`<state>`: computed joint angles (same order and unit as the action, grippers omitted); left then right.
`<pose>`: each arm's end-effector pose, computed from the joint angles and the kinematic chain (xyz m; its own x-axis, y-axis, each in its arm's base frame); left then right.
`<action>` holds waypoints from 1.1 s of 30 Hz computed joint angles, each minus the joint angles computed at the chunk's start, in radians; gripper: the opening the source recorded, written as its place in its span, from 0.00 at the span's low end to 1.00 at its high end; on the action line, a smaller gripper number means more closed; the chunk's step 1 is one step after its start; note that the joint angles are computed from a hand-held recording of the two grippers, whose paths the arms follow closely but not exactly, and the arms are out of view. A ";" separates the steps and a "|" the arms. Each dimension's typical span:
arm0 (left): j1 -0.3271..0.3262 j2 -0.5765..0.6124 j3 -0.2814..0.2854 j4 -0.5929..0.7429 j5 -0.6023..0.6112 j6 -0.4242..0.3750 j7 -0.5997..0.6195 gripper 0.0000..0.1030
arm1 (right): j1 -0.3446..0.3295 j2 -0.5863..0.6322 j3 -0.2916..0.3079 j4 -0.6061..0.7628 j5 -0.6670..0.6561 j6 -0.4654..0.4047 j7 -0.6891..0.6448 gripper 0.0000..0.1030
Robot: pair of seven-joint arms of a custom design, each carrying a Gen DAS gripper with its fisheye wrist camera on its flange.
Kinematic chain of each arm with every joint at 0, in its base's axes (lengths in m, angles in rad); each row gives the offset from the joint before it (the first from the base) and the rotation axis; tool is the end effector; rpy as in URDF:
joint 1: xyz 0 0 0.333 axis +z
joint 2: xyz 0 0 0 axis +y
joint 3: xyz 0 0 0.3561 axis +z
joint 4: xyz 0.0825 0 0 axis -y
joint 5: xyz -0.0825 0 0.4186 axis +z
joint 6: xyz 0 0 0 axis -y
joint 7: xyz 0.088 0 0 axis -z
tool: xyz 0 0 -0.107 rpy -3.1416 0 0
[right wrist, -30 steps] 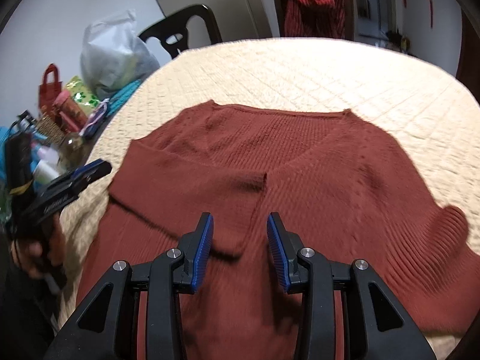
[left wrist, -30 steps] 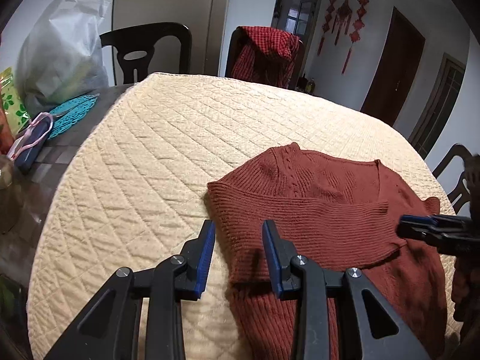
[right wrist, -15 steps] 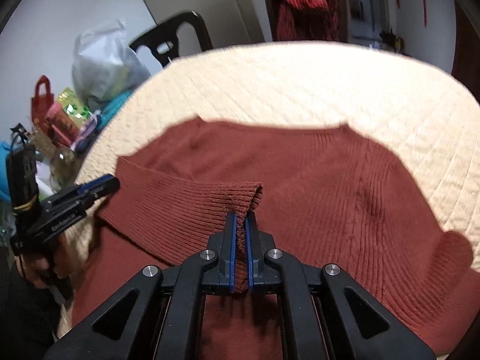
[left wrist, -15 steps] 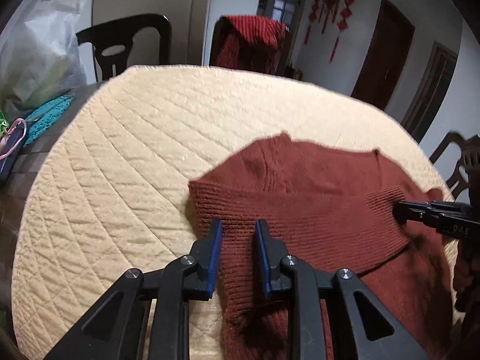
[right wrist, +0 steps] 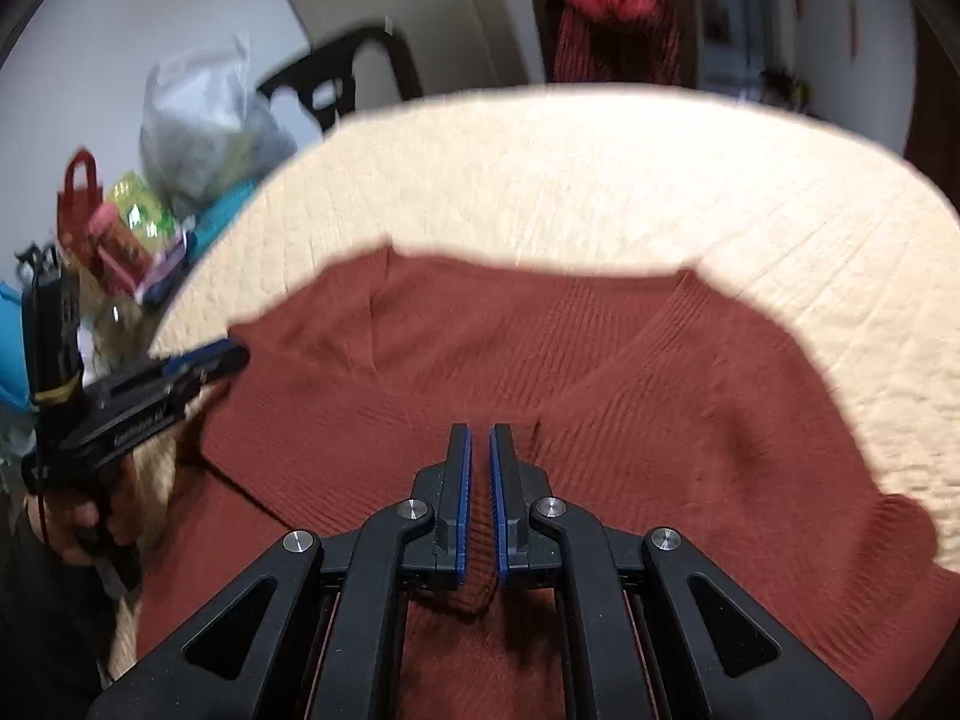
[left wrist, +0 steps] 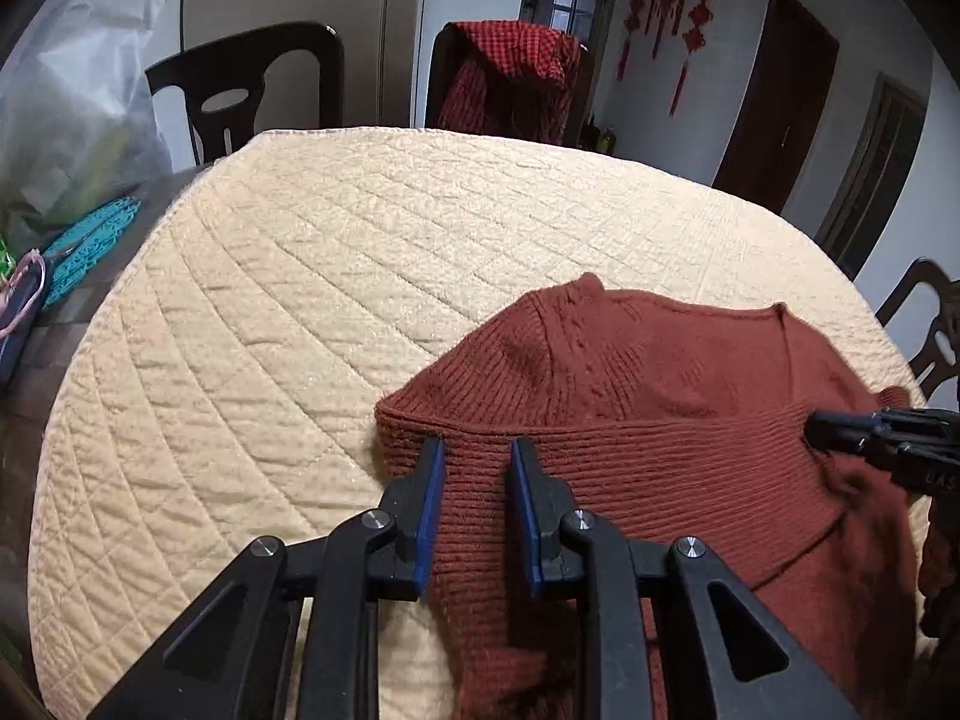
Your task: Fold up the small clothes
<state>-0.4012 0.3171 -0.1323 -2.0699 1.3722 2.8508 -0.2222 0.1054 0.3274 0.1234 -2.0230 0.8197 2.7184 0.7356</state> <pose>0.5190 -0.3637 0.3152 -0.0194 -0.9940 0.1076 -0.7517 -0.0564 -0.6571 0.6504 0.1198 0.3322 0.3995 -0.8755 -0.2718 -0.8393 -0.2300 -0.4926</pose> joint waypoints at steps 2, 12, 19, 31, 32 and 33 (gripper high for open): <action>0.000 -0.017 -0.004 -0.016 -0.008 0.008 -0.004 0.24 | -0.012 -0.026 0.012 -0.026 0.040 0.018 -0.043 0.05; 0.000 -0.076 -0.054 -0.106 0.081 -0.014 -0.081 0.24 | 0.019 -0.108 -0.006 -0.155 0.157 0.051 -0.236 0.05; -0.014 -0.128 -0.073 -0.139 0.040 -0.056 -0.079 0.24 | 0.012 -0.167 -0.021 -0.207 0.179 0.076 -0.232 0.05; -0.050 -0.231 -0.153 -0.228 0.114 -0.099 -0.255 0.38 | 0.023 -0.378 -0.124 -0.413 0.494 0.050 -0.458 0.32; -0.053 -0.237 -0.159 -0.236 0.121 -0.100 -0.274 0.38 | 0.023 -0.389 -0.132 -0.426 0.504 0.049 -0.463 0.32; -0.056 -0.243 -0.164 -0.243 0.123 -0.102 -0.288 0.38 | 0.021 -0.402 -0.141 -0.443 0.510 0.054 -0.462 0.32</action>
<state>-0.4571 0.0744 -0.2963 -2.3133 1.4952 2.7488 -0.5100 0.1266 -0.0748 -0.0171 -2.4656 1.3296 2.7721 0.2735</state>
